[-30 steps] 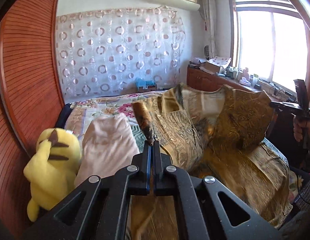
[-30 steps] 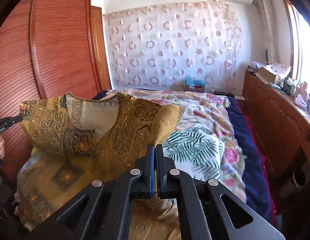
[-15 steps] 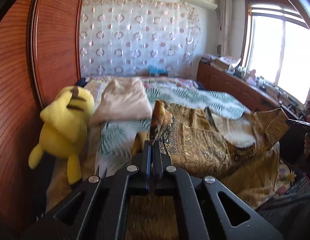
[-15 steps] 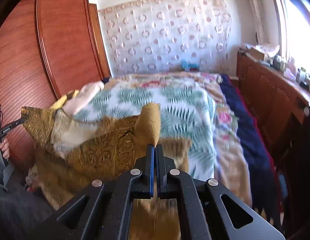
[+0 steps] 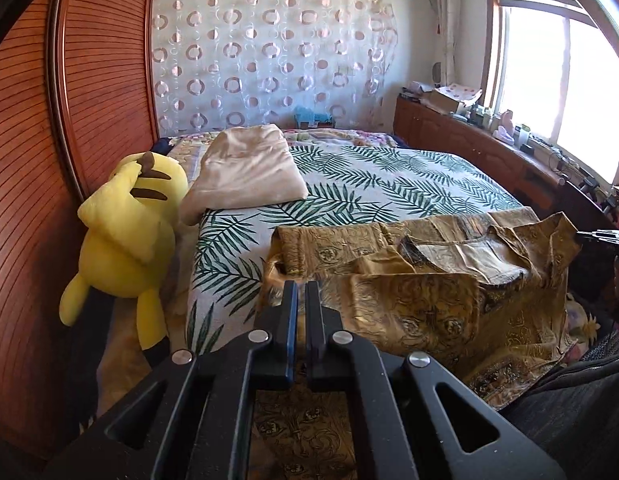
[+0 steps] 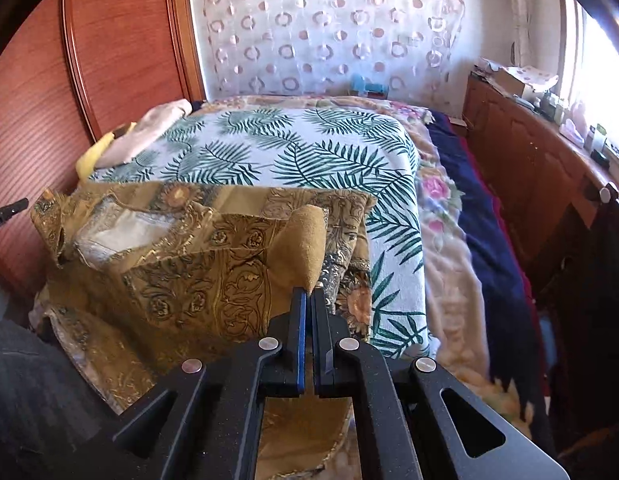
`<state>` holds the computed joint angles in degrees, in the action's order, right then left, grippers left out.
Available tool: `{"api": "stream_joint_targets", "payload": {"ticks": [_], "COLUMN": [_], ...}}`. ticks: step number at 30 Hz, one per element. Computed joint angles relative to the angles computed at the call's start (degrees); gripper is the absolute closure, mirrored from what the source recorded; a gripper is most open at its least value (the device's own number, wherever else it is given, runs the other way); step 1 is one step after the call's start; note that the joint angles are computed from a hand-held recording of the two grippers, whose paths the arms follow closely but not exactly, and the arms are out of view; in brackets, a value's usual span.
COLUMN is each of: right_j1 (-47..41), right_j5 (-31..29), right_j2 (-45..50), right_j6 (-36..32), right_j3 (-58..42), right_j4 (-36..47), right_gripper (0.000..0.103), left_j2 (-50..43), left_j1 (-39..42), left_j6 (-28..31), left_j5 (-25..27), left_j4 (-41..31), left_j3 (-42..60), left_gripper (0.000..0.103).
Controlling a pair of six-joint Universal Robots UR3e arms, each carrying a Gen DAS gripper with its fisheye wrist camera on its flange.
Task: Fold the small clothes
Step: 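Lift and fold the shirt over itself with both grippers, then lower it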
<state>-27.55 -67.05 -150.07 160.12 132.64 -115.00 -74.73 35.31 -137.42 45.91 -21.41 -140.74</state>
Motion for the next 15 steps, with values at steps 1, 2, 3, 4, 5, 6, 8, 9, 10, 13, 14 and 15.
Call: {"api": "stream_joint_targets", "payload": {"ticks": [1,2,3,4,5,6,8,9,10,13,14,15], "right_j1": [0.5,1.7,1.8,-0.4,-1.2,-0.8,-0.3,-0.3,-0.4,-0.5,-0.9,-1.7], "right_j5": [-0.3,-1.4,-1.6,-0.3,0.3,-0.1,-0.6,-0.7,-0.8,-1.2,-1.0,-0.4], "right_j2": [0.9,2.2,1.5,-1.6,-2.3,-2.0,-1.6,-1.7,-1.8,-1.8,-2.1,-2.5], "right_j6": [0.4,1.0,0.7,-1.2,-2.1,-1.8,-1.3,-1.1,-1.1,-0.8,-0.8,-0.9], "right_j3": [-0.8,-1.6,-1.7,-2.0,-2.3,-2.6,-2.8,-3.0,-3.2,-4.5,-4.5,-4.9], "right_j4": [0.0,-0.7,0.0,4.0,5.1,4.8,3.8,3.7,3.6,2.8,2.5,2.6], "right_gripper": [0.102,0.102,0.102,0.102,0.102,0.102,0.102,0.102,0.102,0.101,0.097,0.094], "left_j2": [0.1,-0.1,-0.1,-0.2,-0.6,-1.1,-1.9,-2.8,-3.8,-8.5,-9.8,-11.8], "left_j1": [-0.2,-0.3,-0.4,-0.8,-1.1,-1.6,-2.4,-3.0,-3.9,-6.6,-7.6,-9.0], "left_j6": [0.0,0.0,-0.1,-0.6,-1.1,-1.8,-2.9,-3.5,-4.4,-6.1,-6.1,-6.6], "left_j5": [0.3,0.4,0.3,0.5,0.7,0.9,0.8,0.9,1.2,1.9,2.3,3.2], "left_j4": [0.2,0.8,1.4,1.8,2.7,3.3,4.3,5.2,6.2,8.6,7.9,7.4], "left_j3": [0.0,0.1,0.1,0.3,0.6,1.1,2.0,2.7,3.6,7.3,8.7,10.7], "left_gripper": [0.100,0.095,0.093,0.090,0.090,0.089,0.086,0.085,0.079,0.045,0.031,0.025]}}
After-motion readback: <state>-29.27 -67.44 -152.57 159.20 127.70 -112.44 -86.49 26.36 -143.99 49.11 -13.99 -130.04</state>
